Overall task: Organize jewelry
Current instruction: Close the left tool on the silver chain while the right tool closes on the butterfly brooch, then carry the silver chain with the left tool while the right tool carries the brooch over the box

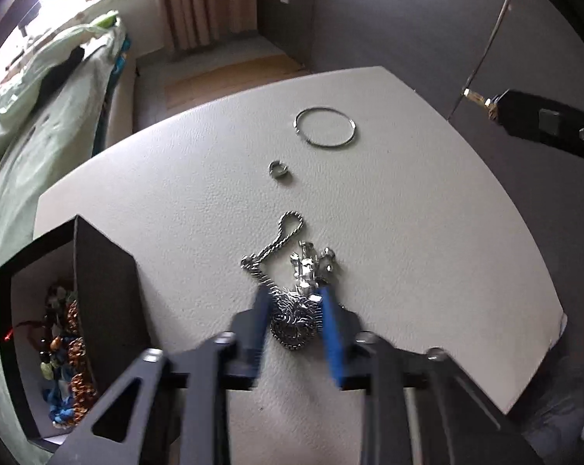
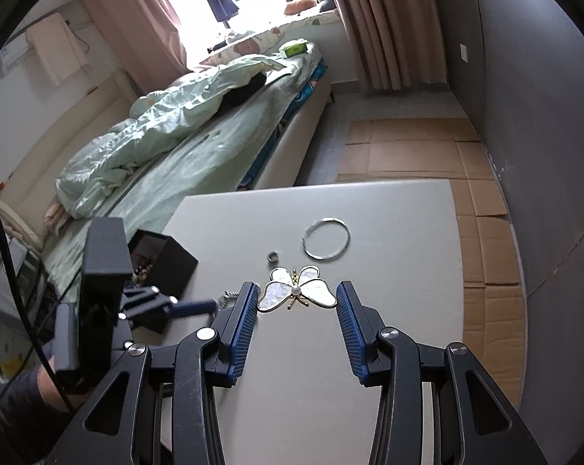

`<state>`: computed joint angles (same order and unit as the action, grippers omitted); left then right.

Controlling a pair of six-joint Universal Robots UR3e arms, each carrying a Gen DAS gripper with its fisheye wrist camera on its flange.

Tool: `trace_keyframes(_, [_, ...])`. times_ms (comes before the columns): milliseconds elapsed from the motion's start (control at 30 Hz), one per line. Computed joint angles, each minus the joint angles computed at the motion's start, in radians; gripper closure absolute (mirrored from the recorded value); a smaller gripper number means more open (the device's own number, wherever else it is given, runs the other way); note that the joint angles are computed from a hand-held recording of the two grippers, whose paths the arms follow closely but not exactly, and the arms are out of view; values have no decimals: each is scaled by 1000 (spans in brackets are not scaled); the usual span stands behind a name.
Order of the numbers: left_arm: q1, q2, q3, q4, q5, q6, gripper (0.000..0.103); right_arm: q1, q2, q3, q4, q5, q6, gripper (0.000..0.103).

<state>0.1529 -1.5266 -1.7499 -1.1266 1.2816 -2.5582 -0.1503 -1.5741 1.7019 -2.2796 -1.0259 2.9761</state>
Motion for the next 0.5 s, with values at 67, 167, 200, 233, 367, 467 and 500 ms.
trace_keyframes(67, [9,-2,17,-28,1,20,89,18,8,-20,-4,-6,13,60])
trace_keyframes(167, [40,6,36,-68,-27,34,89,44,21,-50,-8,-7,28,60])
trace_keyframes(200, [55,13,47,-83,-43,39,89,52,24,-60,-10,-7,34,60])
trace_keyframes(233, [67,22,61,-98,-55,45,89,56,23,-62,-12,-4,39,60])
trace_keyframes(367, [105,54,134,-171,-98,65,89,78,25,-80,-29,6,60,60])
trace_keyframes(467, [136,67,213,-232,-132,80,89,88,25,-83,-47,9,77,60])
trace_keyframes(500, [156,68,247,-264,-152,92,89,90,26,-82,-53,9,81,60])
